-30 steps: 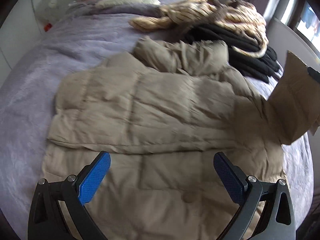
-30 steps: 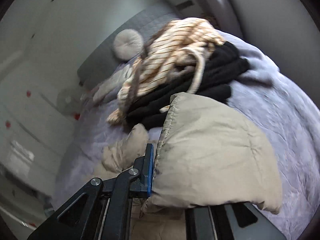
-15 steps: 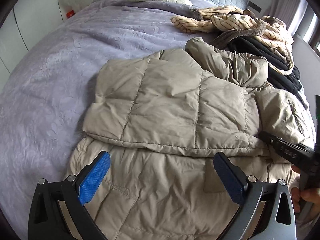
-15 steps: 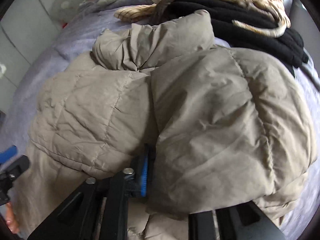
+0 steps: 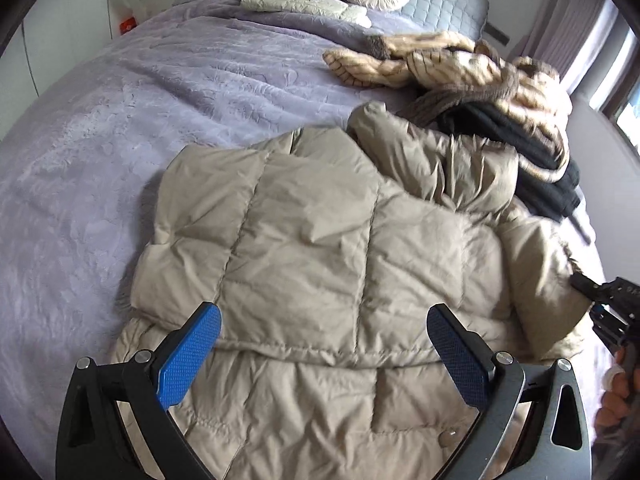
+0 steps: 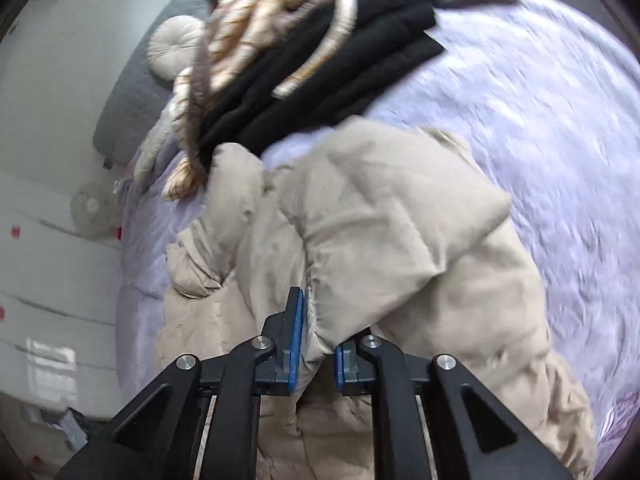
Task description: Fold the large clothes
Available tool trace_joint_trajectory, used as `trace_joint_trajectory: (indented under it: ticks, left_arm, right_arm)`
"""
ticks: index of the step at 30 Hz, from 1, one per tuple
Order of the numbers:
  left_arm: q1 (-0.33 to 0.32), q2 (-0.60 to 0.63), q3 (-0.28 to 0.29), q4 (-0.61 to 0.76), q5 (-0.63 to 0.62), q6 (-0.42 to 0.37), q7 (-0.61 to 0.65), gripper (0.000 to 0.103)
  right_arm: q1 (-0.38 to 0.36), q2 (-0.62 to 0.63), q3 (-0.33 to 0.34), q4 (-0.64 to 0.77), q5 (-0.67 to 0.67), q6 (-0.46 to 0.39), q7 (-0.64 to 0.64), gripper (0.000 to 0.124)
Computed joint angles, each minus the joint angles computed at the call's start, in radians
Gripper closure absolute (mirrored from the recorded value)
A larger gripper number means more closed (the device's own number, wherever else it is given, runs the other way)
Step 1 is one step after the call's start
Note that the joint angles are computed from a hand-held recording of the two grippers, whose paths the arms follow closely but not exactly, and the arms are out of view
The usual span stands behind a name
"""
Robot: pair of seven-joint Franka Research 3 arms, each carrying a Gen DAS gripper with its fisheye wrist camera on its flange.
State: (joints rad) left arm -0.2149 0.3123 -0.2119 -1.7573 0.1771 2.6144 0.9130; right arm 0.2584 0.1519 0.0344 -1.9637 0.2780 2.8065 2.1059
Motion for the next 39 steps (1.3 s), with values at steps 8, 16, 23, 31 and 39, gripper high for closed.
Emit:
trace_joint_trajectory:
  ticks: [8,16,23,31,39]
  left_arm:
    - [0.135,-0.065,-0.079,-0.111,-0.339,0.136,0.200,0.000]
    - [0.203,-0.039,-0.149,-0.095,-0.696,0.113,0.479,0.000]
    - [0.154,0.073,-0.144,0.022,-0.706,0.034,0.530,0.000]
    - [0.118,0.210,-0.141,0.199,-0.576,-0.081,0.446,0.088]
    - [0.008,0.264,-0.067,0.307,-0.339,-0.096,0.336,0.088]
  right_arm:
    - [0.111,0.200,0.068,0.335,-0.130,-0.165,-0.338,0.111]
    - [0.175,0.274,0.036,0.420,-0.168,-0.415,-0.380,0.065]
    - [0.040,-0.006,0.032,0.044,0.099,-0.352,-0.365,0.056]
    - [-0.062,-0.126,-0.015,-0.182,0.366,-0.169,-0.237,0.105]
    - [-0.087,-0.070,-0.016,-0.176,0.215,-0.109,-0.106,0.120]
